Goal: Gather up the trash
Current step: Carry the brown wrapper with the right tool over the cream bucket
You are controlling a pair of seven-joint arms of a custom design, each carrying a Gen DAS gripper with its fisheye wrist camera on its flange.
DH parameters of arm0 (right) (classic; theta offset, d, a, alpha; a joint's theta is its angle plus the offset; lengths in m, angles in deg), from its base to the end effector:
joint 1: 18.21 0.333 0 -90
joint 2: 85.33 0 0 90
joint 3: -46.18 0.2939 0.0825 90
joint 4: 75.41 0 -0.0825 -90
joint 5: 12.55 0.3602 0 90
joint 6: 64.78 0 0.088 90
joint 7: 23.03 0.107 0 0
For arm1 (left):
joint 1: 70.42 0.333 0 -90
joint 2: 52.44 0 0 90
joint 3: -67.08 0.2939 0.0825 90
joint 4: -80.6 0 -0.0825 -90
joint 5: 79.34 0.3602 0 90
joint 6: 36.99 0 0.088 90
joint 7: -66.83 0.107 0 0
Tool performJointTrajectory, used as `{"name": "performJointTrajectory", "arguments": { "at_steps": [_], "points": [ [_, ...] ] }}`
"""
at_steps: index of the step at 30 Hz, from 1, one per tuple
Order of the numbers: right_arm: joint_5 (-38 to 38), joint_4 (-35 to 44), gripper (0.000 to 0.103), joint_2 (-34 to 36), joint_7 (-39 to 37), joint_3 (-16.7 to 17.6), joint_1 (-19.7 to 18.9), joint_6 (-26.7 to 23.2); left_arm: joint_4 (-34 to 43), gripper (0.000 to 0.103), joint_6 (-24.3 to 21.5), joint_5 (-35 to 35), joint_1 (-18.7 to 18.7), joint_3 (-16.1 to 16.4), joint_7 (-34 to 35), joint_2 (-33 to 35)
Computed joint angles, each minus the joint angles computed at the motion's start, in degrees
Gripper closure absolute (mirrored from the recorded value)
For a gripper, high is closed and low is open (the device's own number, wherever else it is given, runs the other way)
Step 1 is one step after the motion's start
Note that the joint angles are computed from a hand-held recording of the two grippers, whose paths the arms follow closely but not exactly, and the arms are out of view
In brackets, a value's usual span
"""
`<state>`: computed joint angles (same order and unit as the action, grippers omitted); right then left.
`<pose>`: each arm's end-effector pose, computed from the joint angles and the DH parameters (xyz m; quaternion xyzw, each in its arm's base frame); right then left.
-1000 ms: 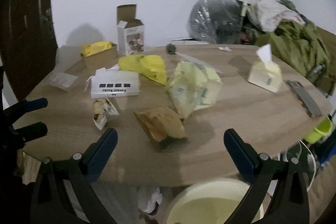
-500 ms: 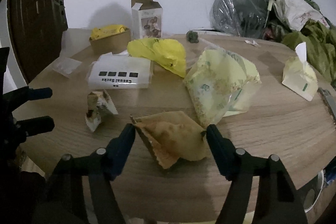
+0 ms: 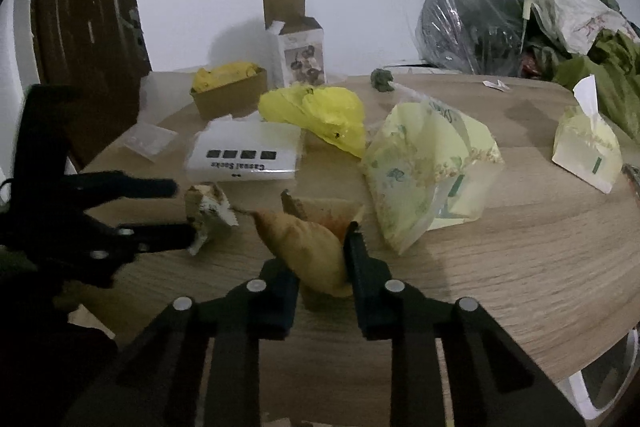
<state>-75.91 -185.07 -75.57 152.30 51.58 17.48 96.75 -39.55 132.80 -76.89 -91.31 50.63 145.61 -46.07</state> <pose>0.4317 0.4315 0.4605 -0.6802 0.5780 -0.2152 0.3961 0.4702 -0.3564 0.4529 -0.4815 0.7941 -0.3480 0.1285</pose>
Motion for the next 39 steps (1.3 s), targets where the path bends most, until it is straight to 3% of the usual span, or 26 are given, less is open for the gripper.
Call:
{"name": "performJointTrajectory", "arguments": {
  "at_steps": [5, 8, 10, 11, 26, 34, 39],
  "points": [
    [-4.78, -1.65, 0.085, -2.34, 4.89, 0.16, 0.32, 0.17, 2.4, 0.039, -1.71, 0.84, -0.55, -0.41, 1.01, 1.76],
    [-7.11, -2.77, 0.085, -4.13, 7.36, 1.28, -0.12, -1.13, 3.46, 0.055, -2.99, 2.14, -1.24, 0.01, 0.49, 2.47],
    [-8.59, -3.64, 0.085, -5.51, 9.13, 2.24, -0.38, -2.64, 3.65, 0.072, -3.48, 2.39, -1.32, -0.05, 0.84, 2.56],
    [-9.05, -4.07, 0.085, -6.04, 9.74, 2.73, -0.62, -3.12, 3.45, 0.074, -3.36, 1.72, -1.1, -0.39, 1.62, 2.4],
    [-8.7, -14.21, 0.085, -17.88, 16.66, 11.48, -1.59, -18.44, -2.83, 0.076, 4.18, -9.48, -1.81, -3.93, 15.15, -3.21],
    [-1.17, -19.04, 0.085, -22.98, 18.8, 16.19, -0.69, -28.46, -3.0, 0.076, 5.99, -29.71, -4.08, -7.5, 35.77, -4.05],
    [3.69, -22.4, 0.084, -25.14, 21.94, 17.75, -0.1, -31.75, -1.94, 0.076, 5.21, -37.68, -6.13, -8.45, 45.42, -3.76]
  ]
}}
